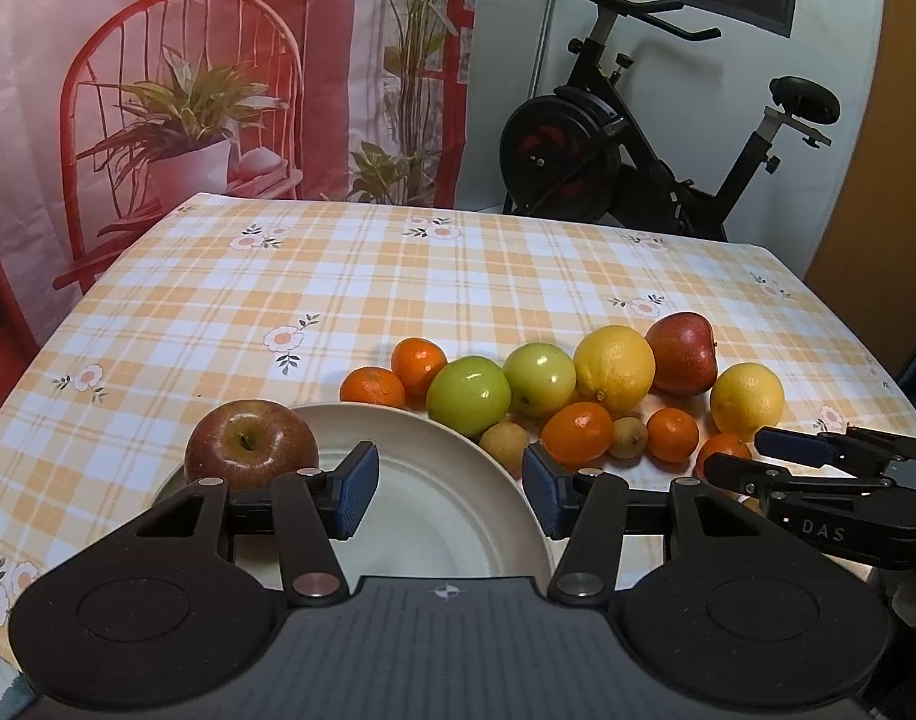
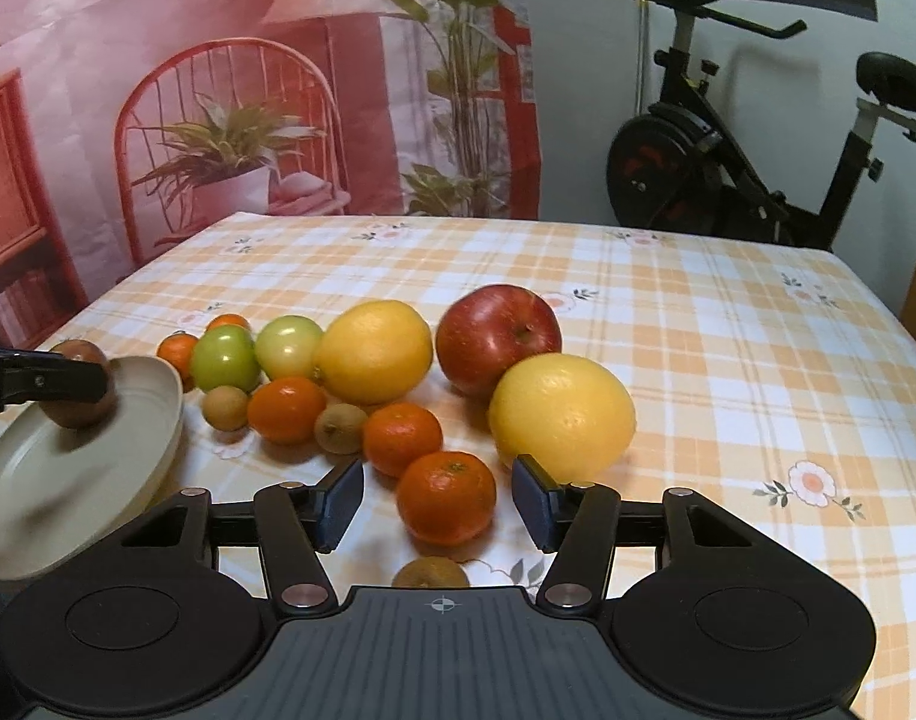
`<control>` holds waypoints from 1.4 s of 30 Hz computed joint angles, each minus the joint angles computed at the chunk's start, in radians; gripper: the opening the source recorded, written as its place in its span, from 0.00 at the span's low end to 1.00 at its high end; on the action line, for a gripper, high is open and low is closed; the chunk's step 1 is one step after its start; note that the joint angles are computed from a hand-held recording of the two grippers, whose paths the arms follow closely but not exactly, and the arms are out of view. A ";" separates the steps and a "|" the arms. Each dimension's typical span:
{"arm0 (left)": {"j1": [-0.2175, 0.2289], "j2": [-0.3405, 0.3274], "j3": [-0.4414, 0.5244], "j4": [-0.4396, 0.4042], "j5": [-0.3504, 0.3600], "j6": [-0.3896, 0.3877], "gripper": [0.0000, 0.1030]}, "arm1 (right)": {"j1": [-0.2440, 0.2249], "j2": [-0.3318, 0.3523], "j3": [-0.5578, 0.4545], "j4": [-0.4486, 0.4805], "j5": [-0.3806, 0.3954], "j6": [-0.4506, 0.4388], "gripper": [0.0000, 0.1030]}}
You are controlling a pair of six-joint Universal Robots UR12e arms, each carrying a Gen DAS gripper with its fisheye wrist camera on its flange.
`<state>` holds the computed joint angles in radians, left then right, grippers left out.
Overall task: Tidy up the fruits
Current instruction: 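Reach the right tool to the mandarin and close on it, then grasp the small brown kiwi with the left tool while the right tool holds the mandarin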
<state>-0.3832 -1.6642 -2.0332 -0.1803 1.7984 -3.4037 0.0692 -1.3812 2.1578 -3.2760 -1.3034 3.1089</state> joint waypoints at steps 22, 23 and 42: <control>0.007 -0.031 0.038 -0.052 -0.051 0.078 0.34 | -0.025 0.036 0.009 -0.062 0.084 -0.013 0.36; 0.008 -0.036 0.043 -0.049 -0.059 0.093 0.33 | -0.026 0.036 0.010 -0.063 0.086 -0.011 0.36; -0.018 -0.122 0.154 -0.196 -0.006 0.289 0.23 | -0.042 0.042 0.012 -0.073 0.133 0.023 0.36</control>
